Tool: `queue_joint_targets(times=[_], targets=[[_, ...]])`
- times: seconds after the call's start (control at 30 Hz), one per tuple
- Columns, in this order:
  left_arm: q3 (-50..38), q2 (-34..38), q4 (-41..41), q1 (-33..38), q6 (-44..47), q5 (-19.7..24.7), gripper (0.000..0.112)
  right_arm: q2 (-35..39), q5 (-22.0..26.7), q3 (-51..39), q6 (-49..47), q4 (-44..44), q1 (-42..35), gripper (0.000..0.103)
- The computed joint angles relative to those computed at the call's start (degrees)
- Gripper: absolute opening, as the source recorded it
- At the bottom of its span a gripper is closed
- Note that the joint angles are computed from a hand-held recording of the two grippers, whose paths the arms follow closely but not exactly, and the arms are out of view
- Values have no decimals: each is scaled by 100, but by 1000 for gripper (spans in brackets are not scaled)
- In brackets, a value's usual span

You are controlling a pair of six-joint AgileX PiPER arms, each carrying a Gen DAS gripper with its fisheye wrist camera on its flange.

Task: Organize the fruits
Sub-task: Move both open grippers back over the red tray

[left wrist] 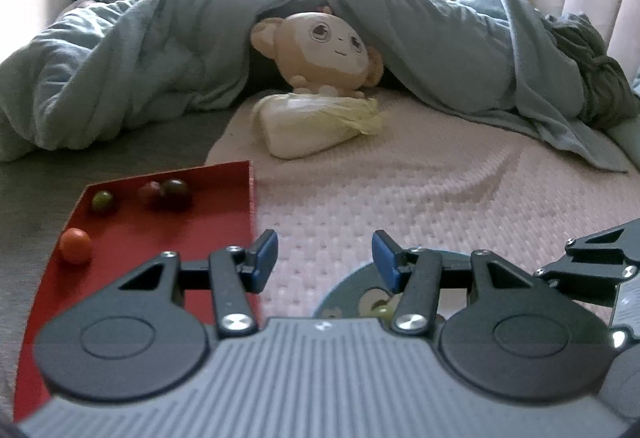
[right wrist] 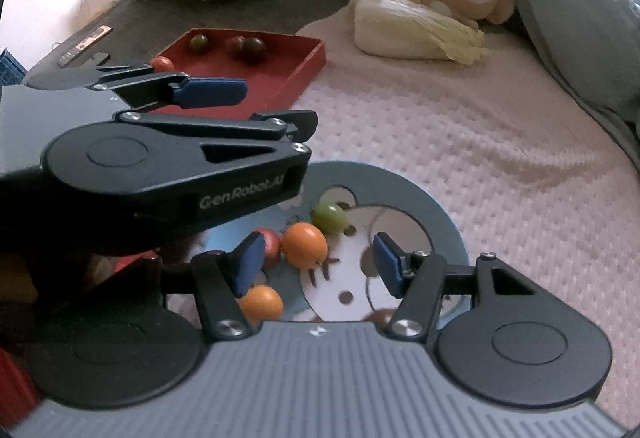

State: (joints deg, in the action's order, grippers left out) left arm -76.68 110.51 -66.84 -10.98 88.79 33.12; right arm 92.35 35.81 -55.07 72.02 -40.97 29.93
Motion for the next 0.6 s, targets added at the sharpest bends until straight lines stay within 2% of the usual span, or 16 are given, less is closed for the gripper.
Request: queue_joint_targets(times=[0.6], targets=[[-998,568,684,533,-1016,0,55,988,-110,-1291,-568,187,-42,66]])
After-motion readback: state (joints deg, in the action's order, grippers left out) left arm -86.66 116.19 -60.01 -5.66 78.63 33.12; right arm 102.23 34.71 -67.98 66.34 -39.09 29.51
